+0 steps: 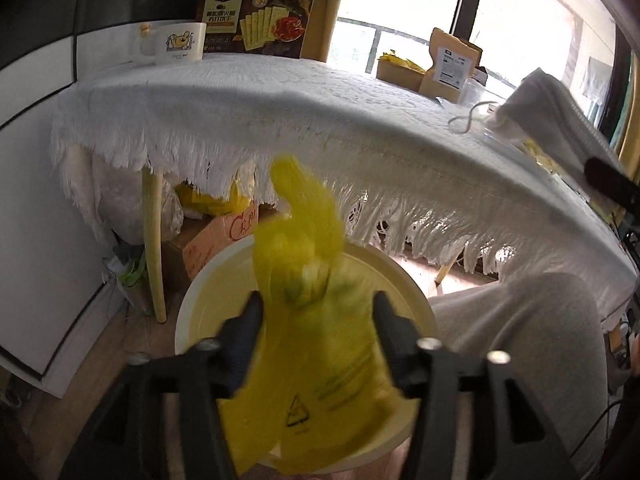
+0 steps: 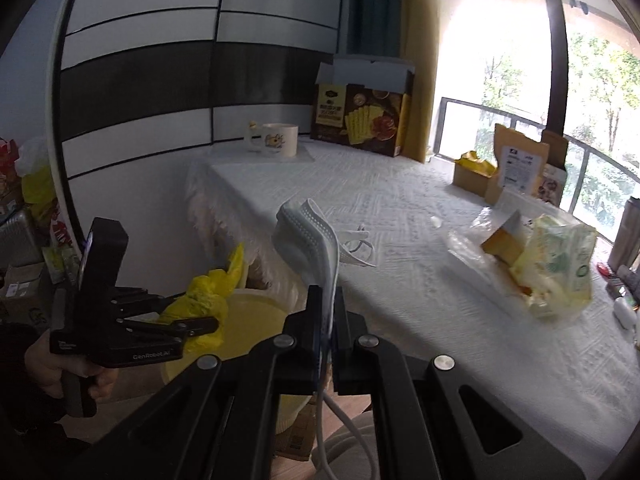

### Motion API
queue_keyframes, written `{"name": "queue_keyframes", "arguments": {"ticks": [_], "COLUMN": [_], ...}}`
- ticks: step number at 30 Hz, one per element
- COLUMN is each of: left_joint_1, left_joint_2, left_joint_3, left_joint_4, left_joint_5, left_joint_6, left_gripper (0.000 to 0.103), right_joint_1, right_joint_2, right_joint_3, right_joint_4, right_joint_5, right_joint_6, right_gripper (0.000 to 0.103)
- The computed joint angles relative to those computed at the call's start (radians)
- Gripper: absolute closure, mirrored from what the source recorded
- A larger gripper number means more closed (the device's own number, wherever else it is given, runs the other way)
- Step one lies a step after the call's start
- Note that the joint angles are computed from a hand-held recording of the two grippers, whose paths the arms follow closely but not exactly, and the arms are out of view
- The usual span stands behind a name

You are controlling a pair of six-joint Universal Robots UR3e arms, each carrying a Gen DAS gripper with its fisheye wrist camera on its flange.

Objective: Collect trash
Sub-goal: 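Carry the yellow bag and white mask over the wastebasket and open both grippers, then move the right gripper to the yellow-green snack wrapper and grasp it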

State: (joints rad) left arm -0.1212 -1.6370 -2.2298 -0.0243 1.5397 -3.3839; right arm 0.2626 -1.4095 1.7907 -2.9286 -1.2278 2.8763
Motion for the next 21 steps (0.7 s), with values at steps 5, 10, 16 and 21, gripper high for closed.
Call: {"name": "queue_keyframes", "arguments": {"ticks": [5,10,16,21], "left_joint_1": [0.016,0.023,0.06,0.086], "left_joint_2": [0.011,0.047,0.15,0.213], "left_joint_3": [-0.002,-0.003,-0.038,-0.046], "left_joint_4": [-0.006,-0.022,-0.061,-0.104], "left_joint_5": [-0.008,0.027,0.074,0.103], "left_joint_6": [-0.004,-0.008,0.0,0.006], "left_gripper": [0.035,0.034,0.034,0.033], "right_joint_1": [0.026,0.058,0.099,0.103], "right_joint_2": [0.072,0.15,0.232,0.301], "right_joint_3": [-0.037,-0.076,-0.143,-0.211], "right_joint_4": [0.005,0.006,0.053,0.115], "right_joint_5": [0.004,0.005,0.028,0.116], "right_joint_6": [-0.006,0.012,-0.012,0.007], "right_gripper": [0.099,0.099,0.099,0.099]}}
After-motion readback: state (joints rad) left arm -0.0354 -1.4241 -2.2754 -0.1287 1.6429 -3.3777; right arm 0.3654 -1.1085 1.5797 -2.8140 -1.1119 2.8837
